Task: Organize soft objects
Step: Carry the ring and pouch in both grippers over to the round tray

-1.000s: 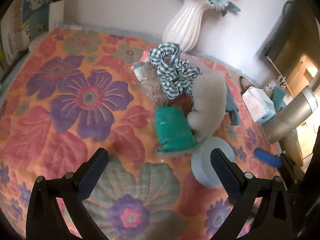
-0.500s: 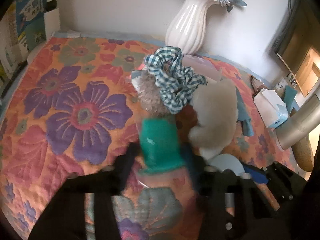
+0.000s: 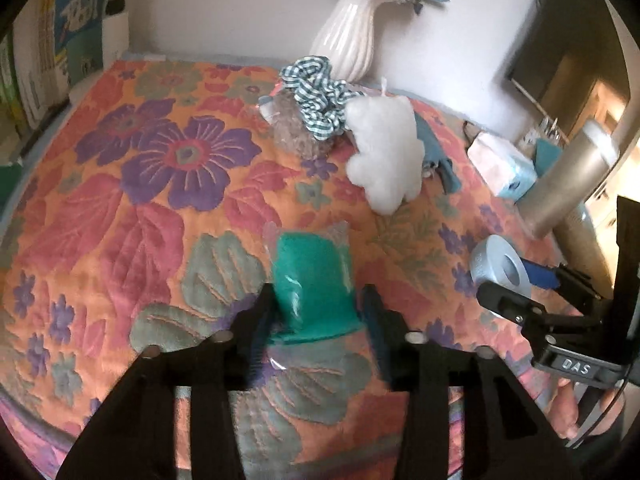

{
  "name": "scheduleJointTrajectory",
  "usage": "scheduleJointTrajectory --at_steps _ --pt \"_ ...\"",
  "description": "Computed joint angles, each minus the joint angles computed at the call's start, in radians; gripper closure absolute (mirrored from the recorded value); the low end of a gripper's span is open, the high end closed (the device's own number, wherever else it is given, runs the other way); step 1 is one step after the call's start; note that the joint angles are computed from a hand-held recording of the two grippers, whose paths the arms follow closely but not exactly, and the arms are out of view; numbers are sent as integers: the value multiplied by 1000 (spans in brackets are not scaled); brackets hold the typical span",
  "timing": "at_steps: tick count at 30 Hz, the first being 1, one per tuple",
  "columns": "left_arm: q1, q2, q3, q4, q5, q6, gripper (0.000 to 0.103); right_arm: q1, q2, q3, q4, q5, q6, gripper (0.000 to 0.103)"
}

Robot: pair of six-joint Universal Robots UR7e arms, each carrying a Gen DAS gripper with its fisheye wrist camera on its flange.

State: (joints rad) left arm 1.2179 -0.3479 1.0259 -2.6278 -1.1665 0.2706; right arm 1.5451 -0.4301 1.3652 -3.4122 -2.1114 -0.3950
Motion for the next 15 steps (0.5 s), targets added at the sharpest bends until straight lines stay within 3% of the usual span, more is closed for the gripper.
scheduleJointTrajectory --at_steps 2,6,7,8,9,13,15 --pt "-13 4 16 -30 49 16 24 -4 8 -5 6 -13 7 37" --pt "-24 9 45 -90 100 43 25 -3 45 -33 -42 -36 -33 35" --pt "-25 10 53 -116 101 41 30 2 55 -41 -54 -54 -47 35" --pt "-25 8 58 -126 97 36 46 5 64 -54 -58 -63 -53 35" --pt "-25 7 59 -129 94 32 54 7 67 -57 -63 -71 -52 36" --pt "-40 -6 103 -204 83 71 61 13 55 -5 -185 -55 -83 38" --pt "-50 -24 137 -240 34 86 61 16 36 34 -244 -42 -99 38"
